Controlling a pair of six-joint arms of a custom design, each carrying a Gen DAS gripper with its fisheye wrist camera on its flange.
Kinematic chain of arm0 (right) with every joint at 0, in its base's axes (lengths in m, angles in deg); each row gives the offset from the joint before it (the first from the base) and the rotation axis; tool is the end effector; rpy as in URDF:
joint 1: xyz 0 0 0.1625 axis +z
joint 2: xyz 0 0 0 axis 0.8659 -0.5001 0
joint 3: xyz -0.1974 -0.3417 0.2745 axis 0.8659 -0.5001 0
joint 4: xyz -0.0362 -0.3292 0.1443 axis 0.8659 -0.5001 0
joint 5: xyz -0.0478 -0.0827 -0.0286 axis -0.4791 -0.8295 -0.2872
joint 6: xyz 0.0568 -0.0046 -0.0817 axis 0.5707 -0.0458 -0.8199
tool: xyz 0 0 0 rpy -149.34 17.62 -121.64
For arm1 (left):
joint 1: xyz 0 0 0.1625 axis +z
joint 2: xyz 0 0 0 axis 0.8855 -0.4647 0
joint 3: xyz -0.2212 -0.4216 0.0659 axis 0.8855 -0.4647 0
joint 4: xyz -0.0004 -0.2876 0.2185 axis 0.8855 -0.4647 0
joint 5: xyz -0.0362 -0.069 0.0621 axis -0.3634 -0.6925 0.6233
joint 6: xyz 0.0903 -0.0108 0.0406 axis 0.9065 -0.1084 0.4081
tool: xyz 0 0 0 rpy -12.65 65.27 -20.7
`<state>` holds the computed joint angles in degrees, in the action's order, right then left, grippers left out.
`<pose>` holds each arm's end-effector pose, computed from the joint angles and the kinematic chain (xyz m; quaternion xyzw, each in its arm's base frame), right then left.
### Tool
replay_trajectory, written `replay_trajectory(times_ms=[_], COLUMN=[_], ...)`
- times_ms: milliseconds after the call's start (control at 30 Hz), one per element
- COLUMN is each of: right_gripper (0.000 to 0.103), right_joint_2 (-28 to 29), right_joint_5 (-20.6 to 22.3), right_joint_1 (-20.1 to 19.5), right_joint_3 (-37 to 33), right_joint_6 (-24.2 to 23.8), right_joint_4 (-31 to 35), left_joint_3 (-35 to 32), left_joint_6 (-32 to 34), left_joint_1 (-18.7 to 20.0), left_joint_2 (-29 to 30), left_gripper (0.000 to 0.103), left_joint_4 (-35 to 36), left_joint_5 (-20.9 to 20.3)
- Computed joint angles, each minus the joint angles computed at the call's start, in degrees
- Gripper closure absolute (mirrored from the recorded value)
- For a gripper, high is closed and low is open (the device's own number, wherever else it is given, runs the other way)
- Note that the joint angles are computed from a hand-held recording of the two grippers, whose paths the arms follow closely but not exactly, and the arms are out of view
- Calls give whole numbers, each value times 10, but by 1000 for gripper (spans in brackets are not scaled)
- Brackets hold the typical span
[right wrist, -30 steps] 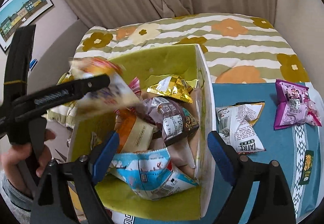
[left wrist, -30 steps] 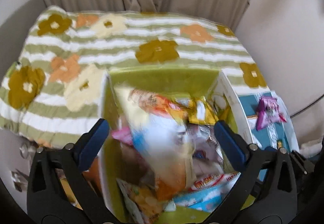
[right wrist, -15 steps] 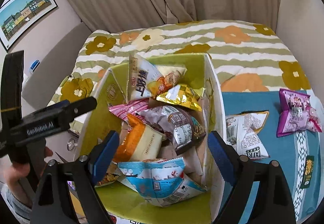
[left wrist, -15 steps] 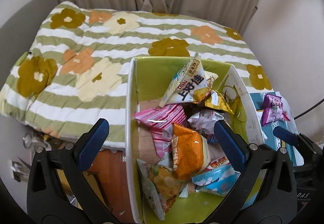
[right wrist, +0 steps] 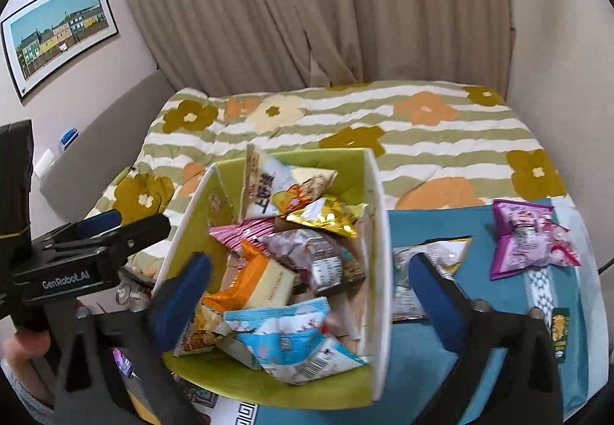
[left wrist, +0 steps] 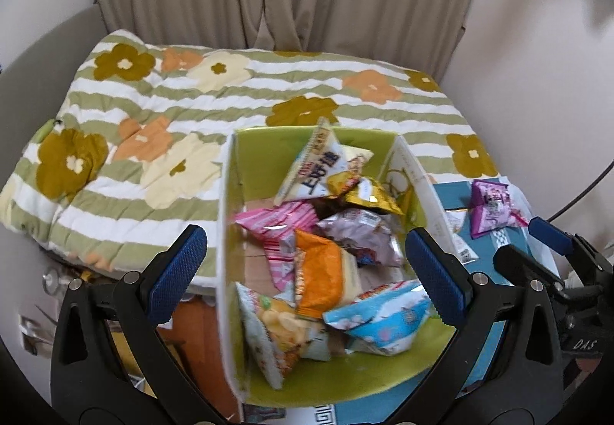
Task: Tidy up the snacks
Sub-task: 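Move both tools back to the snacks on the teal cloth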
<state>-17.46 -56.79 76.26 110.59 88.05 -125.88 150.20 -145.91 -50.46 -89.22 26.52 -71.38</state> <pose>0.4540 -0.3099 0.1735 0.3517 -0.8997 0.2115 0.1489 -0.2236 -0.2612 0.4055 -0.0475 0.8417 -0.4067 0.3520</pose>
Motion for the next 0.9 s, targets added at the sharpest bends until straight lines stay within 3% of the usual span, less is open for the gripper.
replay_trajectory(times_ms=[200, 433, 700, 900], right_gripper=[0, 0, 0, 0], right_joint_2=[-48, -123, -197, -227], right_joint_5=[-6, -20, -31, 4], right_joint_1=[-23, -75, -162, -247], right_joint_3=[27, 40, 17, -27], right_joint_6=[-21, -74, -166, -219], right_joint_4=[-12, 25, 65, 126], left_joint_3=[4, 0, -34, -72], left_joint_6=[14, 67, 160, 235], left_joint_1=[2, 29, 78, 120], left_joint_2=[57, 157, 300, 395], left_gripper=[0, 0, 0, 0], left_joint_4=[-74, -217, -403, -529], left_joint_5=[12, 26, 42, 34])
